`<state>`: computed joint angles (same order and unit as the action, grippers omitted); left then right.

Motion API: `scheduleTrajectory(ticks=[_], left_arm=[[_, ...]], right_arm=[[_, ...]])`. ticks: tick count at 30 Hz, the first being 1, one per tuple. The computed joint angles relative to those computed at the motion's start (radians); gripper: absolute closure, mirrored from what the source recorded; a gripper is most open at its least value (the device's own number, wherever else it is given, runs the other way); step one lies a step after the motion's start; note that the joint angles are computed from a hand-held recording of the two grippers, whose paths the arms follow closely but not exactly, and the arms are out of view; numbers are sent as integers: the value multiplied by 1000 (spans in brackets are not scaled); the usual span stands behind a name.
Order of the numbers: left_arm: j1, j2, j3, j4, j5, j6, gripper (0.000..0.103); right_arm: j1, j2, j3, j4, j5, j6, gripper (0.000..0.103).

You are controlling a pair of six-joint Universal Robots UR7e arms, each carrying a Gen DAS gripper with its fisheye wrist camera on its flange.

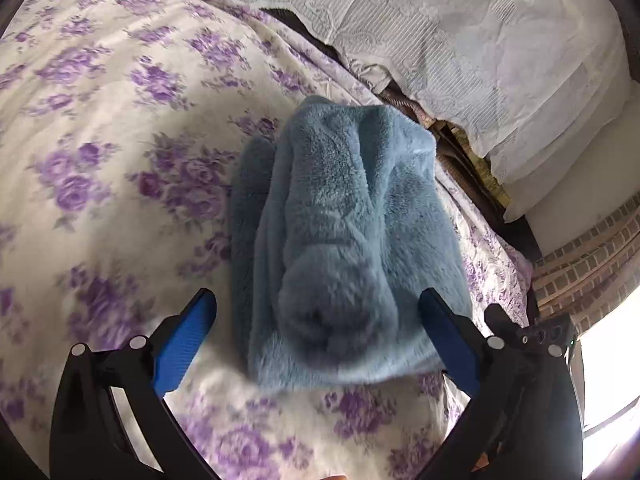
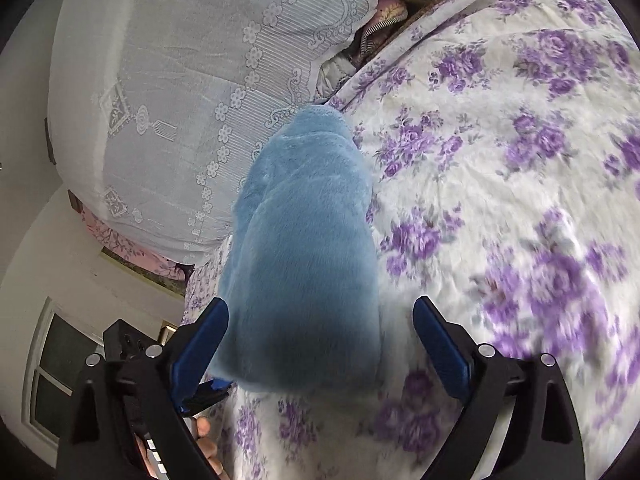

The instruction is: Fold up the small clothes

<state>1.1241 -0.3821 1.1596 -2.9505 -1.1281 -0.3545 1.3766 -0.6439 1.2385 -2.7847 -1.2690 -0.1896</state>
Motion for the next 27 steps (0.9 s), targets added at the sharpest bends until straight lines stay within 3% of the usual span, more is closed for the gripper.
scheduleTrajectory(ticks=[8, 12, 17, 20, 24, 27], left_arm=[[50, 76, -171, 110, -142, 17, 4], [72, 104, -237, 149, -219, 30, 4], [93, 123, -284, 170, -326, 64, 4], [93, 121, -277, 159, -334, 71, 4], [82, 130, -289, 190, -272, 90, 4], [84, 128, -282, 181, -281, 89, 4]], right_arm=[[29, 150, -295, 197, -40, 47, 9], [49, 238, -445, 274, -58, 13, 8], [48, 256, -480, 336, -24, -80, 8], [48, 259, -488, 351, -19, -87, 8], [55, 252, -474, 350, -40, -111, 8], [55, 252, -473, 354, -35, -113, 8]])
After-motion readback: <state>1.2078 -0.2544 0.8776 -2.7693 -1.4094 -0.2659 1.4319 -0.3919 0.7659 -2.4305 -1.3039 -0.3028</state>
